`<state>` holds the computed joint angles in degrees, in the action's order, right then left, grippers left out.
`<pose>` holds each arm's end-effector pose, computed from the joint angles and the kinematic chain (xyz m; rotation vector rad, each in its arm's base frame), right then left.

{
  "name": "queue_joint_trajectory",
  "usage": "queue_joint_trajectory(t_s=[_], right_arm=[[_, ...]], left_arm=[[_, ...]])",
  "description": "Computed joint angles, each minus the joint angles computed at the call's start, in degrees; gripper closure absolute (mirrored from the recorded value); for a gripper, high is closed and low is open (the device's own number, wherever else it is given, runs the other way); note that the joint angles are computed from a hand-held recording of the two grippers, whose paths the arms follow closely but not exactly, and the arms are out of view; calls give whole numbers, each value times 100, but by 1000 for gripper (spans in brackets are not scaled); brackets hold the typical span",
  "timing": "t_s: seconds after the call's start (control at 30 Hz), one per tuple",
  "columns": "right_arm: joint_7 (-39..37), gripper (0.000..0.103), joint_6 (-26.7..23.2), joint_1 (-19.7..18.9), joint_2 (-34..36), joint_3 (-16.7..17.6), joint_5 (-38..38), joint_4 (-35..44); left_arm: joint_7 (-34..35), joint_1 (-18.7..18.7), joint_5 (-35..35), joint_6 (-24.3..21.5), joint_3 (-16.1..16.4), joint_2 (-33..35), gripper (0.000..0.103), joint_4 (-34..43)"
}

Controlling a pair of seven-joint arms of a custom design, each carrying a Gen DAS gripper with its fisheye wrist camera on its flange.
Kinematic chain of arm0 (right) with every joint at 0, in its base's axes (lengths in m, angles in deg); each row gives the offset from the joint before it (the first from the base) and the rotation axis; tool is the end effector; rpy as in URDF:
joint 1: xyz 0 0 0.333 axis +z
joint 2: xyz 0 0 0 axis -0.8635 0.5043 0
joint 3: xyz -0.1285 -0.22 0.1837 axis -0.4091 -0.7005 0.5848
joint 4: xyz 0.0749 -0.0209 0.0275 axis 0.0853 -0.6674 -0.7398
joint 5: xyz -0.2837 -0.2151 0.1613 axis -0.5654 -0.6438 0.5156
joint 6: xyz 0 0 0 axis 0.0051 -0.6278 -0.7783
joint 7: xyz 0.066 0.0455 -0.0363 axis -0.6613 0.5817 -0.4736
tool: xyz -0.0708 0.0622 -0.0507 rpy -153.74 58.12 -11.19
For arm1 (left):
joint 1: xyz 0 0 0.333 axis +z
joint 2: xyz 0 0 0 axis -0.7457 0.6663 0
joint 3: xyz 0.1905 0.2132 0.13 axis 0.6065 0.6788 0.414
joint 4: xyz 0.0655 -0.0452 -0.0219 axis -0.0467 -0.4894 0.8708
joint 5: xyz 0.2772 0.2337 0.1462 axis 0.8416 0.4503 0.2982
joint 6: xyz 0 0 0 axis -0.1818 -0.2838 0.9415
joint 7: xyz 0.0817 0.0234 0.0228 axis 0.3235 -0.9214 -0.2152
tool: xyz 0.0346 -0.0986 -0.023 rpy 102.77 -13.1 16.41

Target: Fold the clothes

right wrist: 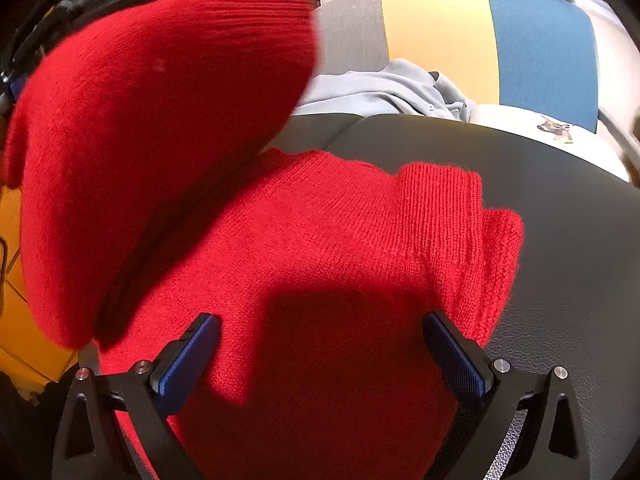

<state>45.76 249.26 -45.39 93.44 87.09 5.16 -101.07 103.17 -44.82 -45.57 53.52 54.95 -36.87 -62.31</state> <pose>0.6401 0.3826 0.3502 -1.9513 1.2800 -0.2265 0.7133 -0.1584 0.4667 1.8186 -1.4573 1.2178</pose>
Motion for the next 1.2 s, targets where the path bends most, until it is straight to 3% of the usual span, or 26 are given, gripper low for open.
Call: queue_joint_trajectory(t_s=[0.13,0.3,0.4,0.6,0.73,0.9,0.97,1.07,1.13,1.2], right_arm=[[-79,0,75,-129,24,152,53,-34],[-126,0,139,-223,48,265,83,-61],[-149,0,176,-287,61,341,94,-84],[-168,0,171,-359,61,431,113,-101],[-10,0,193,-204,-92,221,75,-204],[139,0,176,-20,-457,-41,-84,-568],[283,0,166,179,-692,-298,-199,-777],[397,0,227,239,-983,-397,-278,-1108],[527,0,294,349,-1159,-503,-347,-1314],[591,0,382,385,-1266,-520,-418,-1463]], left_arm=[[-758,-346,620,-56,92,594,91,629],[-1471,-492,1172,-221,25,1124,90,1116],[-1506,-485,1346,-287,-53,1121,89,1078],[-1813,-438,1475,-877,-161,1368,81,1553],[-1974,-331,1248,-1211,-313,1502,81,1853],[-1565,-199,1103,-1856,-486,1550,81,2345],[-1032,31,910,-1819,-509,1204,81,2012],[-4,549,228,-1468,-472,438,79,1001],[613,657,157,-862,-152,-255,79,108],[882,440,677,-89,289,-865,79,-753]])
